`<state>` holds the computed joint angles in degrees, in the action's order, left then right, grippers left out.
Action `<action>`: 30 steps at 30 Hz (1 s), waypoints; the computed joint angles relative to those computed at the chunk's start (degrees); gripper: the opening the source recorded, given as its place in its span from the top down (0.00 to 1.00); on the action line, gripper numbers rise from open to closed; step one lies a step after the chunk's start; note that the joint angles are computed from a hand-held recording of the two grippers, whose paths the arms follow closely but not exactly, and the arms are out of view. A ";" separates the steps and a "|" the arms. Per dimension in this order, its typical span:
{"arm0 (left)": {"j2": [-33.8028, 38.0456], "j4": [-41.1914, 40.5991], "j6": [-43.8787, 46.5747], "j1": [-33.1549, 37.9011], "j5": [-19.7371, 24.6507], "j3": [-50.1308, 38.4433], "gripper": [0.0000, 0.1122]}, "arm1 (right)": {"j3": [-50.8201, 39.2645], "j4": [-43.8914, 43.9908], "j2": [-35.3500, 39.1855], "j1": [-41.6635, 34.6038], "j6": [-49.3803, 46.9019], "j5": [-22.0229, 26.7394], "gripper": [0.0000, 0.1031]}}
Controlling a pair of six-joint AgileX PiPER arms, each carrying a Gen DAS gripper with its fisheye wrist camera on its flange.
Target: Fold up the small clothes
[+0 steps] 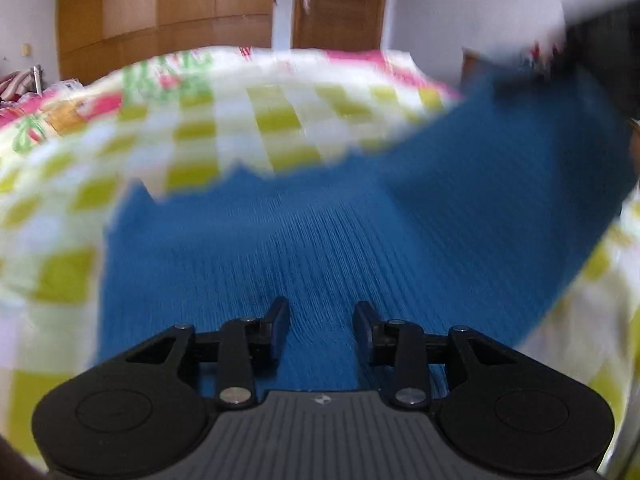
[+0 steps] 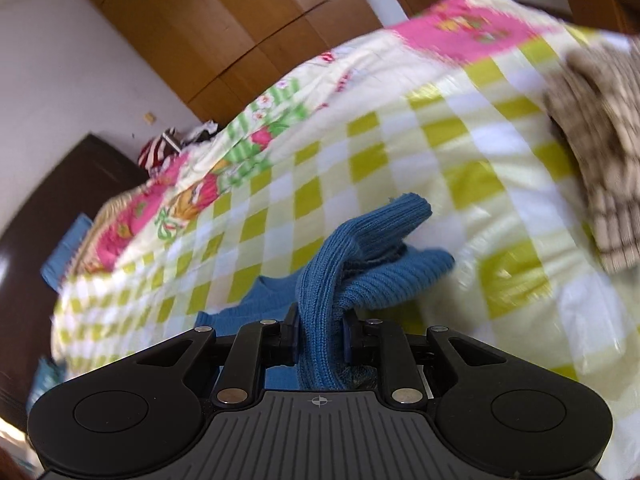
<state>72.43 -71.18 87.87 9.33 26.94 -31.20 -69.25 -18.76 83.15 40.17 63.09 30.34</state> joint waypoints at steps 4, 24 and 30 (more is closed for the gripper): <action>-0.19 0.10 1.26 9.43 11.77 -0.79 0.57 | -15.73 -10.30 8.99 9.15 -0.33 12.44 0.82; 12.71 6.02 3.78 31.78 33.79 -7.71 0.56 | -71.45 -11.81 52.68 21.75 -28.05 38.69 0.73; 12.90 6.20 3.59 32.41 34.86 -7.66 0.56 | -68.95 -12.55 52.06 22.58 -27.06 36.47 0.69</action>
